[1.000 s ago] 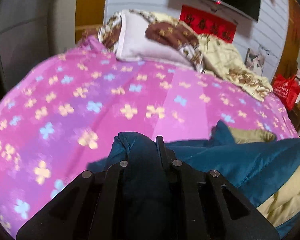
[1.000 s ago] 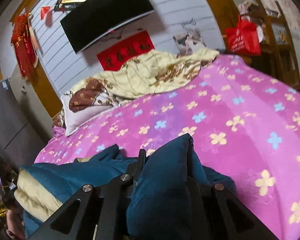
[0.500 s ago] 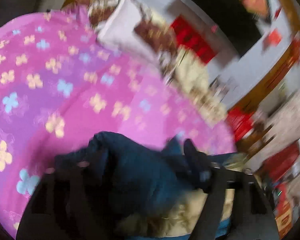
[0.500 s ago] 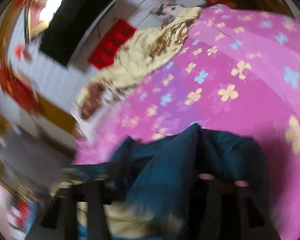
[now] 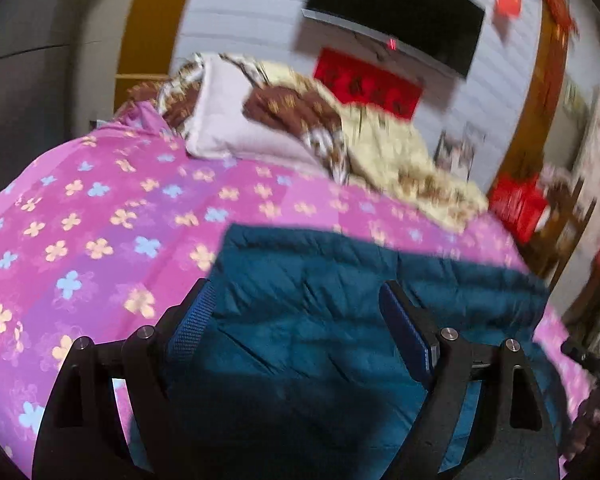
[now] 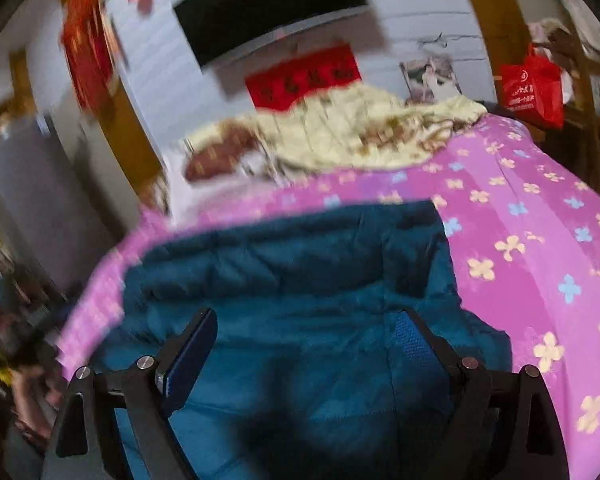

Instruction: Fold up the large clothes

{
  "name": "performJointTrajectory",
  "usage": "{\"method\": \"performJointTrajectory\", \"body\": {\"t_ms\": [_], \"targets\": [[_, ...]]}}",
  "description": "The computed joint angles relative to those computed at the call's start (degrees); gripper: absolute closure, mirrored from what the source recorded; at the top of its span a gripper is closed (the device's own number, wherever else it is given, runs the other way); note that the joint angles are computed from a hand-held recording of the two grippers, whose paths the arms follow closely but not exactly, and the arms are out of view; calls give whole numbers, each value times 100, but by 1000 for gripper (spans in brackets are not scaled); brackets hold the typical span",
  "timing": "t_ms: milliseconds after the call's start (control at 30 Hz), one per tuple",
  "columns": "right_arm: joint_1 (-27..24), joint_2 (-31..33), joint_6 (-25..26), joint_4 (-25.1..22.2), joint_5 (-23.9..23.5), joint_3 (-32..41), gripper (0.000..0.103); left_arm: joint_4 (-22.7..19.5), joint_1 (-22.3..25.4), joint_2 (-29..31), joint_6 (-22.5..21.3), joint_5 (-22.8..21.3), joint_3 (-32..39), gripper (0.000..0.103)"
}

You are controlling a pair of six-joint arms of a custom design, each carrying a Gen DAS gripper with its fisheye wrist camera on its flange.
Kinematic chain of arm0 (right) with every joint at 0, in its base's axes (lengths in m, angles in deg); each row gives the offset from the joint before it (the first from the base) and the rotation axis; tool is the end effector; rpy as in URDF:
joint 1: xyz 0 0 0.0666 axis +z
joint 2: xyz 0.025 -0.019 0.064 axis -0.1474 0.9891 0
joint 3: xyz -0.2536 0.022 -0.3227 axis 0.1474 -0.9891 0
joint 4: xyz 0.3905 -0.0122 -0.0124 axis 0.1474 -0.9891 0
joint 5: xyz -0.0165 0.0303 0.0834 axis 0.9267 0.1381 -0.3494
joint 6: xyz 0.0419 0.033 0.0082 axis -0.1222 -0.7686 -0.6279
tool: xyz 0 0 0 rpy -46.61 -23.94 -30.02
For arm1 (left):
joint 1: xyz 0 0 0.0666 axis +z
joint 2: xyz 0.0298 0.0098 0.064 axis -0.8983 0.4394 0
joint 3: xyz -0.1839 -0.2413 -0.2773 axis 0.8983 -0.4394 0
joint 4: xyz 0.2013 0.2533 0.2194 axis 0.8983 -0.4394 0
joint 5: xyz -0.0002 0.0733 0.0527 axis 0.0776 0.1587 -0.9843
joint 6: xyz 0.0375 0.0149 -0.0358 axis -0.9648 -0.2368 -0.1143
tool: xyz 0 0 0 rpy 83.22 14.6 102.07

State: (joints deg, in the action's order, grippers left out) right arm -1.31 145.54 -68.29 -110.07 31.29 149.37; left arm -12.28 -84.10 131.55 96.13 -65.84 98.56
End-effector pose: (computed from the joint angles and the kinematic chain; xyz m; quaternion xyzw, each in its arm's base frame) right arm 0.5092 0.0738 0.4852 -0.0415 0.8857 0.1948 0.4193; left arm 0.4582 -0.1581 0.4867 -0.1293 0.8714 -0.0751 0.4672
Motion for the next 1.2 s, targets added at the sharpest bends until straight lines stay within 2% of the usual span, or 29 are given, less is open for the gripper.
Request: {"method": "performJointTrajectory", "body": {"t_ms": [100, 167, 233, 267, 333, 400, 533, 600, 700, 767, 833, 867, 900, 967, 1000, 1067, 1133, 1200], "targets": [[75, 293, 41, -560, 299, 308, 13, -664, -97, 466, -219, 231, 459, 19], [85, 587, 106, -921, 252, 597, 13, -987, -202, 737, -298, -308, 629, 19], [95, 999, 226, -1356, 294, 975, 12, -1350, -208, 968, -72, -792, 766, 19], [70, 1161, 242, -1494, 300, 1081, 12, -1440, -159, 1025, 89, -845, 783, 19], [-19, 1262, 146, -1323, 230, 1029, 11, -1393, -38, 1026, 356, -870, 680, 19], [-48, 1314, 133, -1276, 353, 1043, 11, -1373, 53, 970, 556, -750, 579, 19], [-52, 1229, 70, -1083, 490, 911, 13, -1090, 51, 642, 487, -590, 327, 19], [55, 931, 198, -843, 860, 718, 13, -832, 13, 355, 469, -310, 184, 19], [205, 348, 387, -571, 830, 365, 13, -577, -204, 22, 388, 92, 64, 19], [355, -63, 434, -405, 756, 45, 13, -625, -449, -52, 325, 29, 19, 19], [572, -335, 413, -353, 863, -200, 11, -933, -719, 8, 295, -333, -4, 19], [660, -391, 363, -377, 931, -280, 10, -1103, -773, 72, 328, -419, -4, 19], [726, -408, 276, -476, 879, -372, 9, -1297, -770, 185, 411, -323, -4, 17], [801, -204, 235, -822, 785, -378, 7, -1167, -730, 215, 363, -189, -119, 16], [818, -131, 267, -865, 830, -416, 0, -1140, -727, 227, 298, -196, -111, 15], [797, -84, 385, -662, 833, -532, 0, -1167, -721, 210, 299, -155, -118, 15], [736, -19, 488, -899, 683, -405, 0, -1056, -733, 15, 436, -134, -271, 15], [704, -227, 506, -728, 821, -527, 1, -981, -787, -193, 595, -301, -415, 15]]}}
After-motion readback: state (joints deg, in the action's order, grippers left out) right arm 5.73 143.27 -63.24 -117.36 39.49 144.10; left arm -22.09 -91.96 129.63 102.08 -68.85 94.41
